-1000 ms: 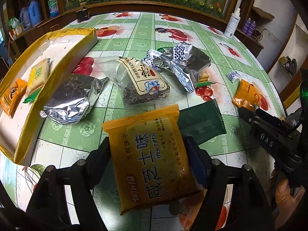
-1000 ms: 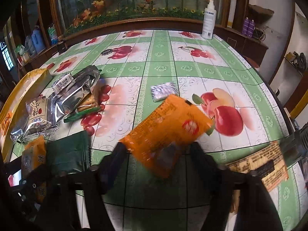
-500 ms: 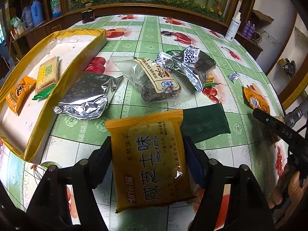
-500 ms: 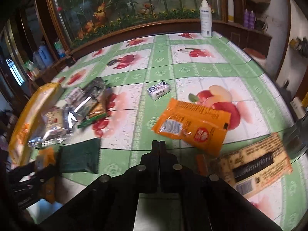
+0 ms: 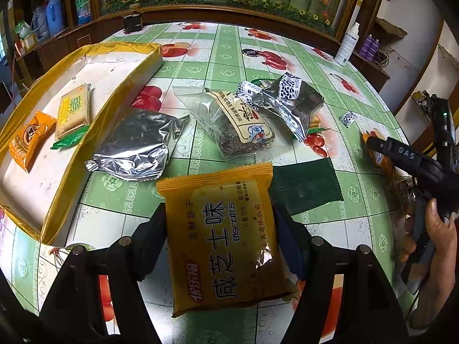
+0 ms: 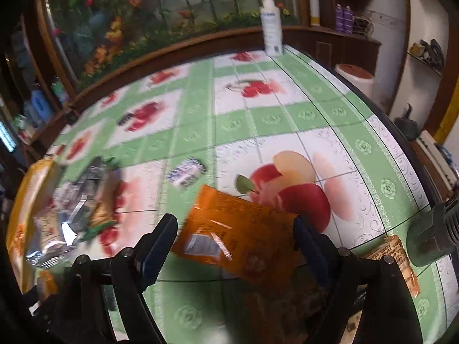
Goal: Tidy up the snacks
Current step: 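Carry both held bags over the yellow tray and release them inside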
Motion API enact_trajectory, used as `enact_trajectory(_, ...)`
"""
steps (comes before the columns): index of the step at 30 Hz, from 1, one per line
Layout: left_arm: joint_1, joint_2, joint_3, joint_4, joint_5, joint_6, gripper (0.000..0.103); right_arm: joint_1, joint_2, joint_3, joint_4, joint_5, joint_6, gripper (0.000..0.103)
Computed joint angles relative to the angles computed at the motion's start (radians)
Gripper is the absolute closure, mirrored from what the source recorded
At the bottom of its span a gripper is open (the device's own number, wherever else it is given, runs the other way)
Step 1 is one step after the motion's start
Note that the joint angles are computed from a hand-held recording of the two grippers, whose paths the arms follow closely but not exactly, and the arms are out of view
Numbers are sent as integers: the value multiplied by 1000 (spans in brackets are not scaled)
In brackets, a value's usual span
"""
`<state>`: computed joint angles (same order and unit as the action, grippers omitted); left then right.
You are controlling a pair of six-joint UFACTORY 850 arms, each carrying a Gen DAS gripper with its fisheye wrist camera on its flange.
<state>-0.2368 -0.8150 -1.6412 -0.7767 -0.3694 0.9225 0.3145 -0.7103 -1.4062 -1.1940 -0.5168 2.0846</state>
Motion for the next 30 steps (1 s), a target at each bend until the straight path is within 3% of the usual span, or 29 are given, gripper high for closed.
enact_trajectory(2,3,5,6,-26,2,28,33,5,-14,-12,18,-32,-19,20)
enact_trajectory(6,6,14,15,-58,4,63,33,13,-7,-2,-21,-33,4,47)
enact_trajectory(9,12,26,28,-88,5,94,33,18,13,21,-69,-14,57,52)
enact_trajectory(20,39,80,86,-213,26,212,32,110,98,61,-237,-45,198,55)
enact_trajectory(30,77,100,98,-277,52,255,32,154,59,-26,-239,-15,143,55)
